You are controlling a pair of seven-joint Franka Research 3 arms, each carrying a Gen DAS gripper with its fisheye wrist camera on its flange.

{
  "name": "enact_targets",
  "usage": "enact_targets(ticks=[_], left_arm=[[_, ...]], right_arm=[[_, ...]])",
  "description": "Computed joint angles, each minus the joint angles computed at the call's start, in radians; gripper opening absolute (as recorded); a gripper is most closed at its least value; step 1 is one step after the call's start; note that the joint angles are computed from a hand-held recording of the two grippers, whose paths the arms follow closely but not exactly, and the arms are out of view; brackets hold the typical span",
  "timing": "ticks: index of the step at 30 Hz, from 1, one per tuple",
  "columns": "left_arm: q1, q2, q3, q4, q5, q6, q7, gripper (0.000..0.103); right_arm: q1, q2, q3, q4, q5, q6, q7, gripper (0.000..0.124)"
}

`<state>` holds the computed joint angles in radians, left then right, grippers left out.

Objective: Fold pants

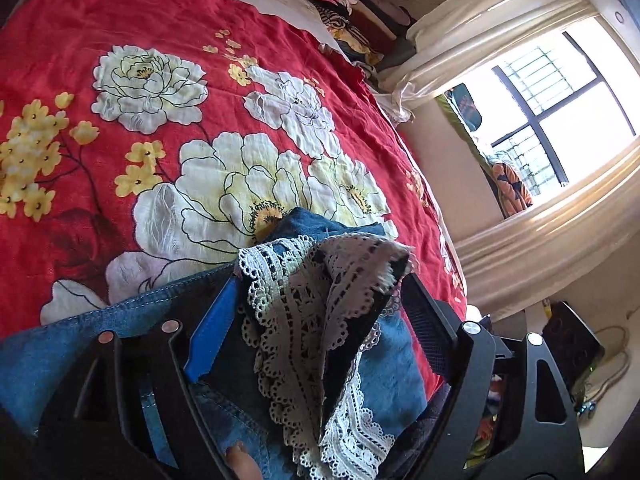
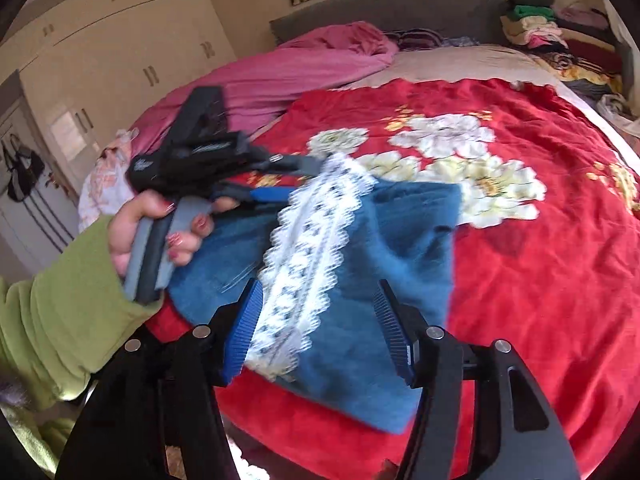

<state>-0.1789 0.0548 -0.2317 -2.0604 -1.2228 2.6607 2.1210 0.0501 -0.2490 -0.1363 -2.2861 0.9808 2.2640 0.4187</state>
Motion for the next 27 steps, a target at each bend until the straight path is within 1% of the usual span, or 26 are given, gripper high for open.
enact_targets(ticks=[2,3,4,5,7,9,11,12,13,14,15,16,17,18,19,21,22,24,27], left_arm=[[0.001,-0.008,0.0,-0.006,-0.029,-0.002,0.03,0.078],[0.0,-0.006,0.002,-0.005,-0.009,-0.004,0.01,0.079],[-0.002,-0.002,0.004,-0.004,0.038,-0.006,-0.038,0.079],[-0.002,0.003,0.005,-0.003,0.064,-0.008,-0.069,0.079],[0.003,0.008,0.003,-0.001,0.053,-0.017,-0.063,0.079],[0.005,0.023,0.001,0.008,0.077,-0.012,-0.095,0.079],[0.007,0.041,-0.004,0.024,0.097,-0.006,-0.111,0.079],[0.01,0.051,-0.007,0.034,0.111,-0.01,-0.121,0.077],[0.011,0.062,-0.01,0.046,0.138,-0.015,-0.137,0.067],[0.009,0.072,-0.012,0.055,0.181,-0.009,-0.17,0.056],[0.007,0.082,-0.014,0.063,0.226,-0.004,-0.201,0.051],[0.009,0.088,-0.018,0.068,0.258,0.001,-0.221,0.039],[0.012,0.093,-0.023,0.071,0.28,0.006,-0.236,0.031],[0.018,0.094,-0.029,0.073,0.288,0.007,-0.238,0.026],[0.023,0.093,-0.036,0.072,0.282,0.016,-0.226,0.024],[0.034,0.091,-0.051,0.075,0.246,0.022,-0.174,0.023],[0.03,0.095,-0.051,0.076,0.265,0.033,-0.182,0.023],[0.016,0.106,-0.039,0.076,0.374,0.061,-0.277,0.023],[0.025,0.115,-0.049,0.07,0.418,0.078,-0.318,0.023]], right_arm=[[-0.013,0.11,0.002,0.105,-0.023,0.009,0.085,0.057],[-0.024,0.174,-0.003,0.168,-0.025,-0.019,0.115,0.058],[-0.038,0.225,-0.002,0.22,-0.029,-0.049,0.149,0.058],[-0.05,0.269,0.006,0.265,-0.042,-0.06,0.191,0.058],[-0.078,0.348,0.022,0.348,-0.032,-0.129,0.222,0.058],[-0.101,0.403,0.043,0.405,-0.032,-0.158,0.258,0.058],[-0.118,0.456,0.063,0.463,-0.055,-0.211,0.301,0.058],[-0.125,0.481,0.073,0.488,-0.062,-0.233,0.311,0.058],[-0.132,0.502,0.083,0.508,-0.067,-0.256,0.319,0.057],[-0.141,0.518,0.091,0.522,-0.063,-0.271,0.32,0.054],[-0.15,0.534,0.1,0.539,-0.058,-0.298,0.314,0.039],[-0.157,0.54,0.108,0.545,-0.054,-0.31,0.302,0.026],[-0.163,0.537,0.114,0.543,-0.044,-0.313,0.281,0.014],[-0.168,0.528,0.12,0.538,-0.024,-0.307,0.251,0.013],[-0.175,0.516,0.123,0.531,0.004,-0.3,0.22,0.012],[-0.177,0.508,0.124,0.539,0.036,-0.284,0.2,0.012],[-0.169,0.512,0.123,0.551,0.022,-0.265,0.205,0.012],[-0.146,0.533,0.124,0.58,-0.036,-0.225,0.216,0.012],[-0.103,0.572,0.127,0.604,-0.16,-0.146,0.262,0.012]])
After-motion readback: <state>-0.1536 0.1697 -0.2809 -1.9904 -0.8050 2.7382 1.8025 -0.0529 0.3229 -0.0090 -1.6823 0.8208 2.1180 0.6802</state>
